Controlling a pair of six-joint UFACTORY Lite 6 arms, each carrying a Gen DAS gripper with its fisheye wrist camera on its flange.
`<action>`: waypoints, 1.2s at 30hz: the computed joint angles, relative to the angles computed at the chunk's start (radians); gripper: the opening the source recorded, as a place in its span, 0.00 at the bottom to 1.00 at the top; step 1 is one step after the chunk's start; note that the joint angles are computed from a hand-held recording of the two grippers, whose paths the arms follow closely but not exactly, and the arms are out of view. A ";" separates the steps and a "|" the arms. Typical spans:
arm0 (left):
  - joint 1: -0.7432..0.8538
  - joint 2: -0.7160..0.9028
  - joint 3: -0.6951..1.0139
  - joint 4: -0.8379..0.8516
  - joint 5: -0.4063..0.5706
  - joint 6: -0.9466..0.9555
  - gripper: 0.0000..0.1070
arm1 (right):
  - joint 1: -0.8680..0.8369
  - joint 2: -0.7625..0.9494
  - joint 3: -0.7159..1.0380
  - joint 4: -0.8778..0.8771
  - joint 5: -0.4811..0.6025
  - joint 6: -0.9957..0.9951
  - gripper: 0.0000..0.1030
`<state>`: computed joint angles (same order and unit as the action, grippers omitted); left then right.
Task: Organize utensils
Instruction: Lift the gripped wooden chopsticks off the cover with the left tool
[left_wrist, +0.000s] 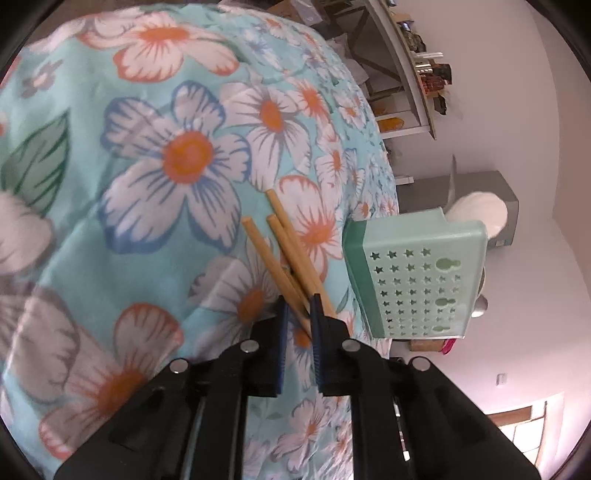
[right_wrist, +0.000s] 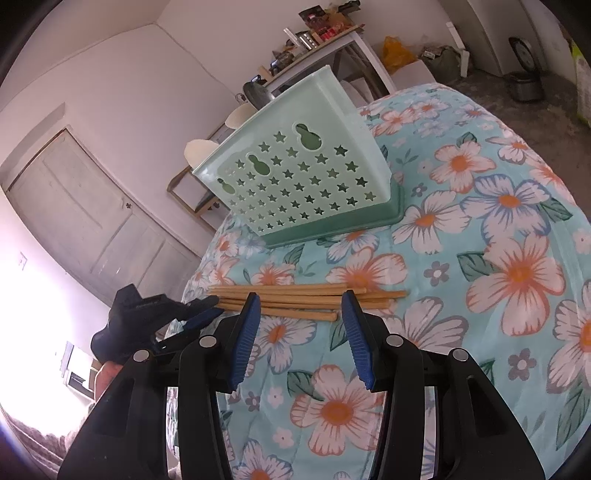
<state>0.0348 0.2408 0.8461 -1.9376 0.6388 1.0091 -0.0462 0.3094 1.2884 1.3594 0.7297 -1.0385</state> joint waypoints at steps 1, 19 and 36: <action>-0.004 -0.018 -0.010 0.002 -0.007 0.003 0.10 | -0.002 -0.002 -0.002 0.001 0.000 0.000 0.44; 0.070 -0.030 -0.078 0.070 0.171 -0.191 0.26 | 0.015 -0.047 -0.027 0.002 -0.017 0.006 0.44; 0.030 -0.060 -0.048 0.167 0.044 -0.177 0.11 | 0.053 -0.053 0.031 -0.073 -0.030 0.016 0.44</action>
<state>0.0652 0.1811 0.7982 -1.7708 0.6828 0.8321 0.0066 0.2560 1.3198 1.2859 0.6998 -1.0224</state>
